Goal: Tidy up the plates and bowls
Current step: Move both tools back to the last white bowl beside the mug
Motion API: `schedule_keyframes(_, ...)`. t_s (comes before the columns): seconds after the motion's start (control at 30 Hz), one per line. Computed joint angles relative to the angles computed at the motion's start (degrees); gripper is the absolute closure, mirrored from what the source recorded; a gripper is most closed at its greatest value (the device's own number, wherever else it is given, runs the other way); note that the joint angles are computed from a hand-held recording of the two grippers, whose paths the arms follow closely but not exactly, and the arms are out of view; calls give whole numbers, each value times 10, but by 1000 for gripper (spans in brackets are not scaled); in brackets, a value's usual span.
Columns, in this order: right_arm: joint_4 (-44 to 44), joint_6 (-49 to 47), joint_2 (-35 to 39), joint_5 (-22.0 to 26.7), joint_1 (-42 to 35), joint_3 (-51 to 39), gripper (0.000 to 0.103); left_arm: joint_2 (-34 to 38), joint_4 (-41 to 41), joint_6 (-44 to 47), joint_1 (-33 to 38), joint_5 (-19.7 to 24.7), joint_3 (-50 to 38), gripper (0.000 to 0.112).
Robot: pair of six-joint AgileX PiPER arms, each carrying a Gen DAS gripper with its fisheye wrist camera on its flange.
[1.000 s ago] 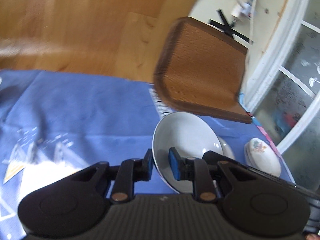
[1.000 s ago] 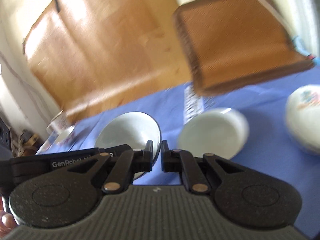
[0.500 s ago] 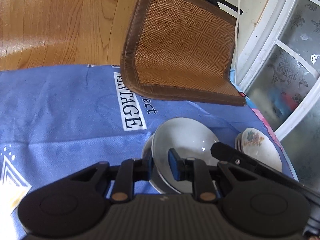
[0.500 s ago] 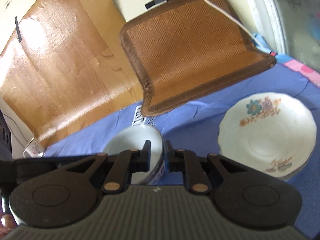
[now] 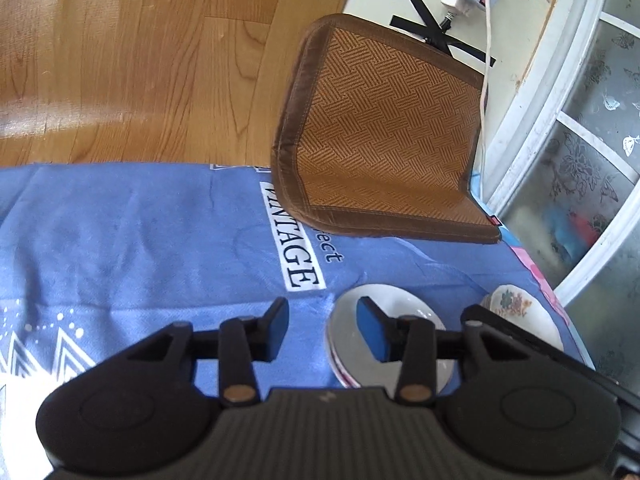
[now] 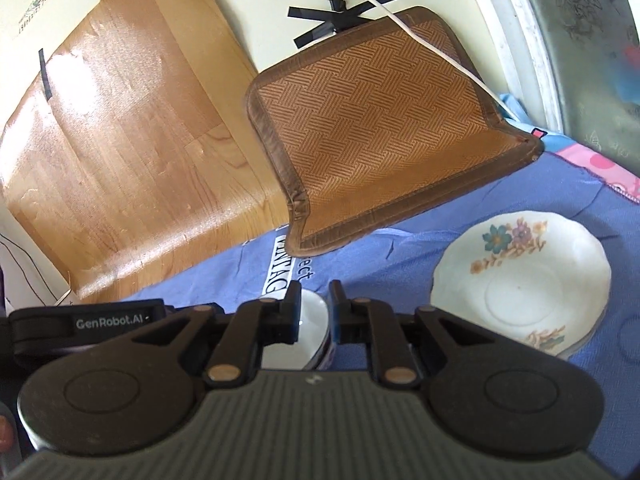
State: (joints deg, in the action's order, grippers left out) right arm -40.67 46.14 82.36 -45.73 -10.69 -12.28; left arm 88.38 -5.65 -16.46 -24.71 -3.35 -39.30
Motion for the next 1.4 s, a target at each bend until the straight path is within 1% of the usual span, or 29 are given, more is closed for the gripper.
schedule_keyframes(0.03,-2,0,-7,3,3,2,85,-4,24,-24,4,-2,6,74)
schedule_keyframes(0.07,0,-1,-14,7,10,4,85,-10,25,-25,9,-5,13,74)
schedule_keyframes(0.1,1,-1,-20,10,16,5,85,-16,5,-3,14,-9,22,74)
schedule_keyframes(0.2,14,0,-34,24,48,2,85,-38,-141,153,32,-25,55,74)
schedule_keyframes(0.23,19,0,-36,29,60,0,85,-45,-169,184,41,-30,66,74)
schedule_keyframes(0.27,27,-1,-39,36,78,-3,85,-51,-175,193,50,-31,75,74)
schedule_keyframes(0.33,53,-13,-41,49,117,-7,85,-63,-156,183,78,-37,96,74)
schedule_keyframes(0.47,125,-49,-29,74,210,-22,85,-83,-220,267,127,-58,134,74)
schedule_keyframes(0.5,141,-55,-24,82,233,-29,85,-87,-214,268,143,-61,141,74)
schedule_keyframes(0.53,154,-62,-16,89,252,-36,85,-91,-185,246,162,-62,148,74)
schedule_keyframes(0.6,187,-80,-3,106,296,-53,84,-100,-82,161,208,-64,162,74)
schedule_keyframes(0.7,234,-114,14,133,353,-81,80,-102,-19,127,273,-79,177,74)
schedule_keyframes(0.77,265,-138,26,147,386,-99,79,-99,28,100,319,-93,184,74)
schedule_keyframes(0.83,288,-154,40,157,412,-116,79,-93,128,27,382,-121,196,74)
schedule_keyframes(0.9,304,-168,61,159,435,-135,79,-81,215,-32,452,-167,212,74)
schedule_keyframes(0.97,291,-153,85,156,449,-155,79,-64,254,-43,524,-217,230,74)
schedule_keyframes(1.03,276,-136,112,154,462,-180,79,-49,306,-73,599,-256,237,74)
schedule_keyframes(1.07,266,-125,128,159,469,-199,79,-40,316,-70,638,-277,242,74)
schedule_keyframes(1.1,244,-103,145,165,472,-220,79,-30,303,-46,666,-301,250,73)
schedule_keyframes(1.13,219,-77,161,172,476,-244,79,-23,308,-39,696,-316,255,73)
schedule_keyframes(1.17,196,-56,178,181,482,-270,79,-13,334,-55,732,-323,250,73)
schedule_keyframes(1.2,181,-42,194,191,490,-297,79,0,382,-94,770,-336,246,73)
schedule_keyframes(1.27,141,-4,223,215,504,-351,79,28,497,-201,856,-401,238,72)
schedule_keyframes(1.3,120,16,236,223,509,-375,79,34,531,-227,880,-419,236,71)
schedule_keyframes(1.33,107,28,247,231,516,-396,79,48,559,-246,904,-444,231,71)
schedule_keyframes(1.37,100,34,256,237,522,-414,79,52,565,-255,910,-452,230,70)
schedule_keyframes(1.4,91,41,262,239,526,-427,79,51,559,-256,908,-450,230,70)
